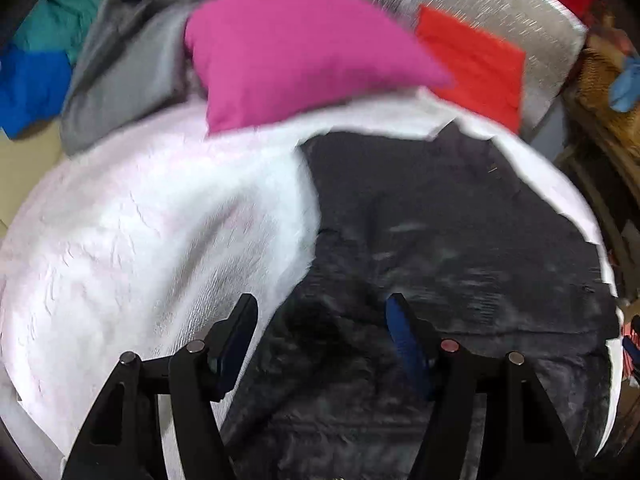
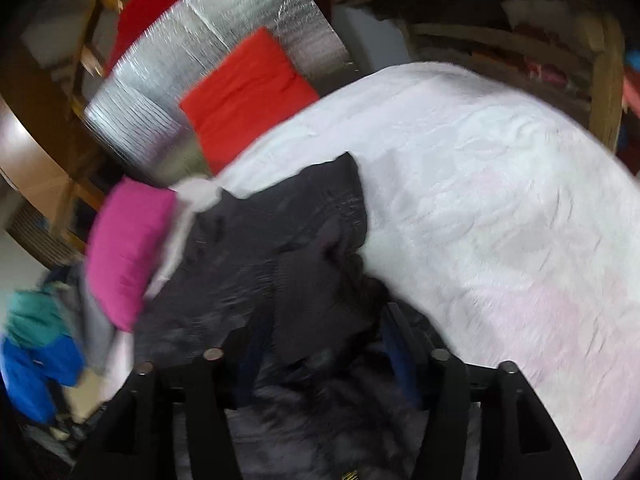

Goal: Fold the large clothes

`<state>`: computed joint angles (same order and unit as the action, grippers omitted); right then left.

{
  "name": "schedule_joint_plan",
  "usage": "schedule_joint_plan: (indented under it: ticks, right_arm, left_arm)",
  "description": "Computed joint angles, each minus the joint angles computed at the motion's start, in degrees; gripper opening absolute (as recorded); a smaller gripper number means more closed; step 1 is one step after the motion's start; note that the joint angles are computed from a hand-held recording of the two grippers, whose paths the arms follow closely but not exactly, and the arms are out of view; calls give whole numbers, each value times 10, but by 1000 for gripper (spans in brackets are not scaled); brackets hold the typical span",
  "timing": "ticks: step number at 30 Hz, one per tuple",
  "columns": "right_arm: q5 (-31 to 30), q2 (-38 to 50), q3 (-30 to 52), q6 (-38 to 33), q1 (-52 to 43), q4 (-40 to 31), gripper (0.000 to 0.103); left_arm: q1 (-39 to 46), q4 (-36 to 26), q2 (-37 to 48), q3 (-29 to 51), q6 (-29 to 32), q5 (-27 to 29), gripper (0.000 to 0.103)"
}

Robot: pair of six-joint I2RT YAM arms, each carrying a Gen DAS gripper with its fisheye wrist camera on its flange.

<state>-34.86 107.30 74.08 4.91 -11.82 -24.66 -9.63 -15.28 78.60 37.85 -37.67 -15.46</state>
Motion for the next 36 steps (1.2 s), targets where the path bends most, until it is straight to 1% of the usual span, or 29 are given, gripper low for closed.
schedule_joint_plan:
  ticks: [2,3,5,6,8,9,13,14,16,17,18,20,21,23,25,27,29,30,31,32,34,35,36]
  right_arm:
    - [-63,15,7,2,-10,-40,65]
    - [-76,22,8,10,-5,-46,65]
    - [-112,44,7,24,5,-58,65]
    - [-123,54,7,34,9,-58,65]
    - [-142,81,7,66,22,-47,65]
    - [-146,93,5,86,29,-36,65]
    - [-156,133,-2,180,49,38,65]
    - [-155,136,-9,206,54,68,65]
    - [-153,138,-14,234,59,104,65]
    - [-144,143,-10,243,64,117,61]
    - [-135,145,-7,245,67,121,49]
    - [-115,147,-5,246,72,125,34]
    - [-116,149,-2,250,70,129,32]
    - [-111,123,-24,248,70,148,28]
    - [-106,90,-46,234,69,162,27]
    - [-101,70,-57,211,67,157,27]
    - [-86,79,-44,185,72,124,27]
    - [-73,102,-20,169,74,87,27]
    - [-73,122,-2,162,74,63,27]
    - [-88,139,10,161,70,51,27]
    - [-104,137,18,159,64,35,32]
    - [-99,124,20,145,60,17,38]
    - [-96,113,13,131,53,12,50]
  left_arm:
    - [-22,12,-34,-21,-7,31,71]
    - [-28,20,-40,-30,-14,57,71]
    - [-28,54,-5,-32,-37,125,72]
    - [-18,77,21,-32,-50,171,72]
    - [3,120,60,-35,-80,223,71]
    - [14,141,77,-37,-95,237,71]
    - [53,226,112,-57,-148,270,71]
    - [57,240,115,-61,-155,275,70]
    - [65,256,127,-57,-154,273,68]
    - [70,256,136,-48,-146,266,52]
    - [73,254,143,-41,-143,259,36]
    - [80,254,152,-34,-140,258,28]
    - [81,263,150,-40,-144,258,23]
    - [80,254,130,-44,-138,250,19]
    - [70,239,97,-54,-120,229,18]
    - [54,208,91,-42,-103,201,18]
    - [41,173,117,-19,-91,180,19]
    - [38,162,134,-8,-86,178,19]
    - [37,156,143,1,-83,175,19]
    - [37,153,144,3,-83,173,21]
    - [39,139,127,2,-79,174,22]
    - [38,134,129,8,-79,174,27]
    - [40,122,119,6,-77,178,35]
